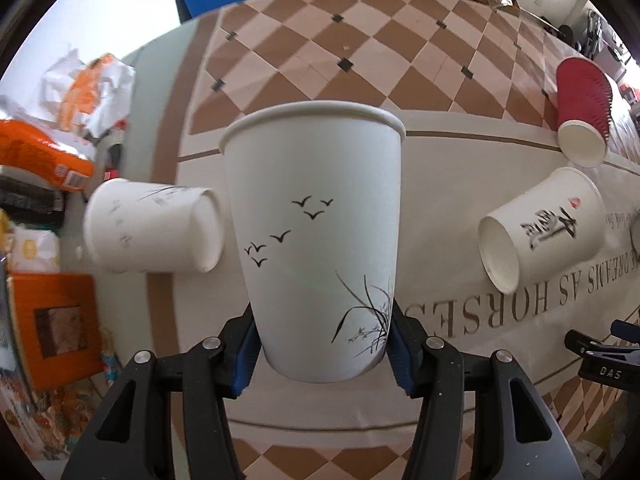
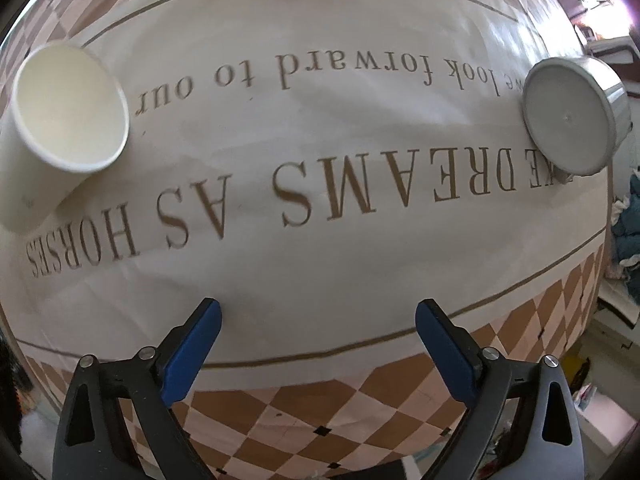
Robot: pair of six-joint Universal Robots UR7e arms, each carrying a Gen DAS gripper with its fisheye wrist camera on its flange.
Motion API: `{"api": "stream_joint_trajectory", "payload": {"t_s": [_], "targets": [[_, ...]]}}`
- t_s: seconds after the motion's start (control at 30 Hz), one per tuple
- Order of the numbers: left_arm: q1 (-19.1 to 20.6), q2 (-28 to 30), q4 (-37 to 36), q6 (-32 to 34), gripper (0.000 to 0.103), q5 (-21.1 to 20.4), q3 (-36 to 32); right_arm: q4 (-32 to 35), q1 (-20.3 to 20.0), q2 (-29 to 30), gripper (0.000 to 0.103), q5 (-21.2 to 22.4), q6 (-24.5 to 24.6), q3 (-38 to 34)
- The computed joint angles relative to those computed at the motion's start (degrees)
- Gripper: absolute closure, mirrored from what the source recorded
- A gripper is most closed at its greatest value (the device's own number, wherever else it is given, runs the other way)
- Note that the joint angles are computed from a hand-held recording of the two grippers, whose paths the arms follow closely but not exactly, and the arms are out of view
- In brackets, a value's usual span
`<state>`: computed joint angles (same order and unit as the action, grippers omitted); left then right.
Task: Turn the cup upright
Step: 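Lift the bird-print cup with the left gripper and carry it toward the right gripper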
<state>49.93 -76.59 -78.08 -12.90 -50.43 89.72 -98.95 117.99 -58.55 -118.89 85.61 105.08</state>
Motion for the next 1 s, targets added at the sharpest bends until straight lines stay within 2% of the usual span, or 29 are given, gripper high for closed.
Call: {"api": "stream_joint_trajectory", "payload": {"t_s": [0.17,0.3,0.53,0.63,0.77,0.8,1.0], "targets": [[-2.16,-2.27,2.06,-1.52,0.052,0.18,-0.31,2.24,2.55,0.57,0.004,-0.25,1.61,-0.55],[-5.28,-5.31,5.42,-5.86,0.052,-1.97,0.57,4.33,4.75,-0.69,0.004,-0.42,3.45,0.42],[-13.39,-11.61,11.24,-17.29,0.052,-10.02,6.13,5.46,8.30,-6.19,0.004,0.31,7.77,6.25],[-16.02,-13.29,9.86,-20.83,0.052,-15.10,11.07,6.84,9.77,-9.78,0.004,1.62,9.53,9.05],[-18.34,-13.78,5.61,-24.73,0.052,-21.84,16.93,6.59,9.57,-15.50,0.004,1.11,10.81,15.70],[-18.80,-13.75,4.25,-25.36,0.052,-22.99,18.30,6.39,10.34,-15.09,0.004,1.55,11.86,15.86],[-21.94,-12.43,-0.46,-26.50,0.052,-24.58,23.27,5.42,10.52,-20.27,0.004,1.32,13.20,22.23]]}}
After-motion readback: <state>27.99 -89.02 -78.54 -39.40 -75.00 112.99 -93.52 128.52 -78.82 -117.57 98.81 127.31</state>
